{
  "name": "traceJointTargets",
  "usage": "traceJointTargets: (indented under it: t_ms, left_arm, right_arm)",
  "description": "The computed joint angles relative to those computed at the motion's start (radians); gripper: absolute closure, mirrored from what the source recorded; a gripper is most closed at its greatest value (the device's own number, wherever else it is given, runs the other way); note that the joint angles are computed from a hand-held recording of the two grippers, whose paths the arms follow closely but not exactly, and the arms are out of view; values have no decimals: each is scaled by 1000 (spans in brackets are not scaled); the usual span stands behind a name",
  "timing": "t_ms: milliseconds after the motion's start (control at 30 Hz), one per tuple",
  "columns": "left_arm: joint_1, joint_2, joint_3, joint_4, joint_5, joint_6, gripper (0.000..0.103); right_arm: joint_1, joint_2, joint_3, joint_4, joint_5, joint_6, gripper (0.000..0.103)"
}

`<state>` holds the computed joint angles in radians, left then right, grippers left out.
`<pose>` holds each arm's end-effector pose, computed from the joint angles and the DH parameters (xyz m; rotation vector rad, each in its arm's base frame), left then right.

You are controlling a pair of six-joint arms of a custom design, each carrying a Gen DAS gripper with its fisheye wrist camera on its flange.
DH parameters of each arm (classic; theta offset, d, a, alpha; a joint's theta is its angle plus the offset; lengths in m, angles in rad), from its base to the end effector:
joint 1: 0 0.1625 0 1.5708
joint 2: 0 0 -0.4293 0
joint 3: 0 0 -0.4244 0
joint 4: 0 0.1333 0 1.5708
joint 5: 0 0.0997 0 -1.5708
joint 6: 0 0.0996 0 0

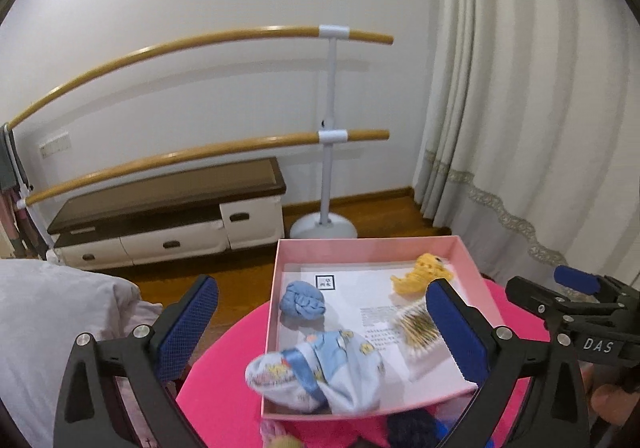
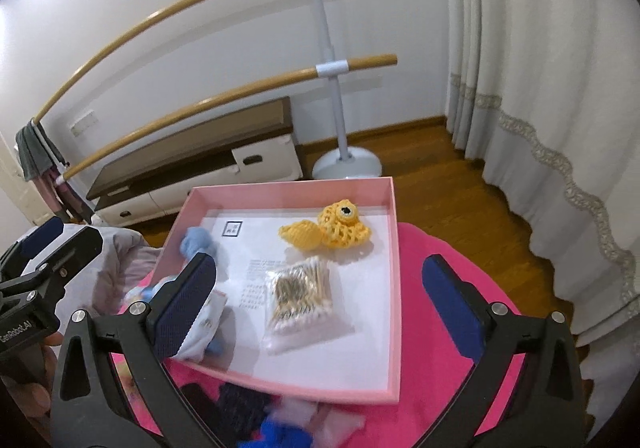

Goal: Organize soft objects
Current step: 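Withdraw both grippers from the pink box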

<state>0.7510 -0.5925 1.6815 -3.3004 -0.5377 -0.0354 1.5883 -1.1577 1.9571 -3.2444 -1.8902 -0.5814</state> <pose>-0.3355 -0.6125 0.0448 0.4530 2.1681 -1.1697 0.1126 -0.6028 0.2672 0.5420 -2.3753 0.9815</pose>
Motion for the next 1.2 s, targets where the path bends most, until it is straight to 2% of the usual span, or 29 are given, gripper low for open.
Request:
traceJointTargets:
  t_ms: [233,433,567,700,967,1200]
  left_arm:
    - [-88,-76,223,-158,30,-43,0]
    - [-157,-119,363,-190,70,-150,0]
    - [-215,-152,448,-126,110,-268,0]
    - [-263,-190,519,-45,116,-396,0]
    - [-344,-274,599,163,153,-622,0]
    - [-416,-341,673,368,183,-841,0]
  right_arm:
    - [22,-111,185,-174,15,-48,0]
    - [32,-181,320,-306,4,-72,0]
    - [44,-202,389,-405,-20,-97,0]
    - [48,-222,446,-471,-24,-111,0]
    - [52,-267,518,-528,-19,-124,0]
    - [36,-325,596,-541,17,-115,0]
